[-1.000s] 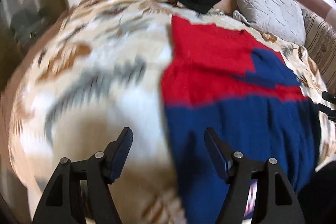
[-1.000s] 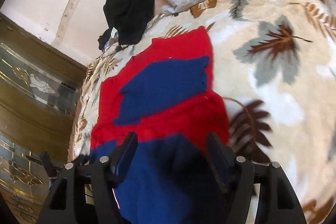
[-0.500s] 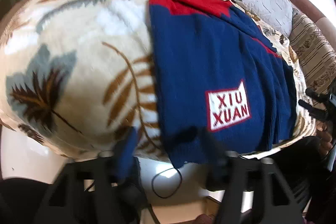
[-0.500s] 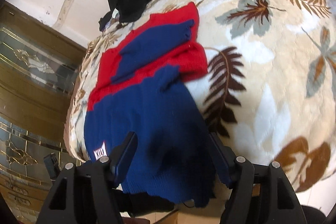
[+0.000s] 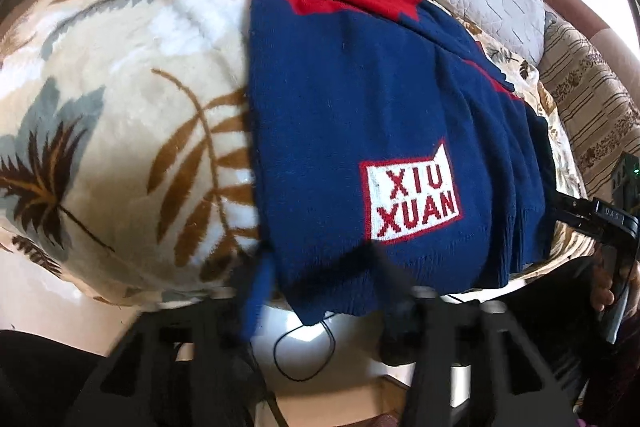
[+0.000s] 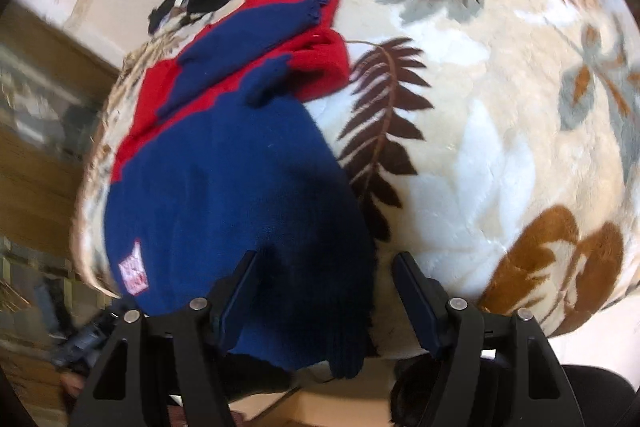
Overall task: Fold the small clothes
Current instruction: 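Grasp the blue hem with both tools and lift it off the bedspread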
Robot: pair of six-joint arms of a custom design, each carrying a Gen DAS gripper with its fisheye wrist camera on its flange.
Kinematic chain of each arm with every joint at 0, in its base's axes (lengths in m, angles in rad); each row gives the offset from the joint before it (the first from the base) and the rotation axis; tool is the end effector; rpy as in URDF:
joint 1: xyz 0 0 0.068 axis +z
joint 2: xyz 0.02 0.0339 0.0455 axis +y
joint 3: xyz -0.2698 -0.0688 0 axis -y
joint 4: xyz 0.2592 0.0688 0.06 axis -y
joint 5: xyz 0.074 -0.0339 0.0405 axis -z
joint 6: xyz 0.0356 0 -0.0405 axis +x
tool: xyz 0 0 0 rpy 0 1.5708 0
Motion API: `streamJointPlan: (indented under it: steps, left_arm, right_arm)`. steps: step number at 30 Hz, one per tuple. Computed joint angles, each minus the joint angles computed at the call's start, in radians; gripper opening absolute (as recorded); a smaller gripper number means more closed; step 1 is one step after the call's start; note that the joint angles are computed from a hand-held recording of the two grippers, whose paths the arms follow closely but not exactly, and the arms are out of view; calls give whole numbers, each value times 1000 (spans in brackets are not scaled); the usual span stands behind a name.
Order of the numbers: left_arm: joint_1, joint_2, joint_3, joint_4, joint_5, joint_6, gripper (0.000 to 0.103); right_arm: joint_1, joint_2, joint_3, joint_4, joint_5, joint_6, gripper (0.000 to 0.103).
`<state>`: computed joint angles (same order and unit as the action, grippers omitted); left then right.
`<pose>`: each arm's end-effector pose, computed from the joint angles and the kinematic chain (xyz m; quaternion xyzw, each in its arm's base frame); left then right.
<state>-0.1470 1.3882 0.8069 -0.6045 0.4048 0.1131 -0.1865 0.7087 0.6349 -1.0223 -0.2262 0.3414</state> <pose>0.2558 -0.0520 0.1877 0.1628 0.9484 -0.2005 0.1840 0.1270 -0.0158 0.2331 0.2263 0.9392 0.1274 0.2244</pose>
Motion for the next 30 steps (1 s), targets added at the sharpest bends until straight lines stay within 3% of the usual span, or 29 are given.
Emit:
streamJointPlan:
  steps: [1,2,5,7,9,10,11,12,14,16,18,20,25,28,30]
  left_arm:
    - [-4,7,4,6,6,-11,30]
    - [6,10,8,2,21,-12,22]
    - [33,8,13,-10,60,-3,17]
    - [45,19,17,-17,68,-4,19]
    - [58,32,25,-35,83,-11,37]
    - [62,36,27,-39,100,-10,41]
    - [60,34,25,-40,108,-7,47]
    - [44,29,23,-36,98,-7,51]
    - [9,20,15,-20,62,-12,51]
    - [-6,15,9,-3,58,-18,46]
    - [-5,13,7,15,53,-27,15]
    - [12,16,9,19,75,-25,12]
    - [-5,-36,0,29,78,-24,11]
    - [-9,-58,-3,32,79,-47,16]
    - [-27,-13,23,0,66,-68,52]
  right_arm:
    - [80,-2,5,7,44,16,35]
    - [128,-7,7,11,77,35,31]
    - [198,-21,5,18,116,62,31]
    - [131,-5,2,9,84,42,31]
    - [85,13,5,-5,72,29,33]
    - [77,14,5,-8,62,30,36]
    - [64,10,1,-3,34,27,48]
    - [65,1,-5,5,8,31,68]
    - [127,-3,-12,21,25,54,74]
    - [234,3,-10,33,135,68,65]
    - [288,8,2,25,205,82,28]
    - [254,-6,5,23,185,80,15]
    - [193,-81,6,19,111,58,12]
    - [161,-71,-6,20,71,56,13]
    - [173,-18,-4,27,94,78,16]
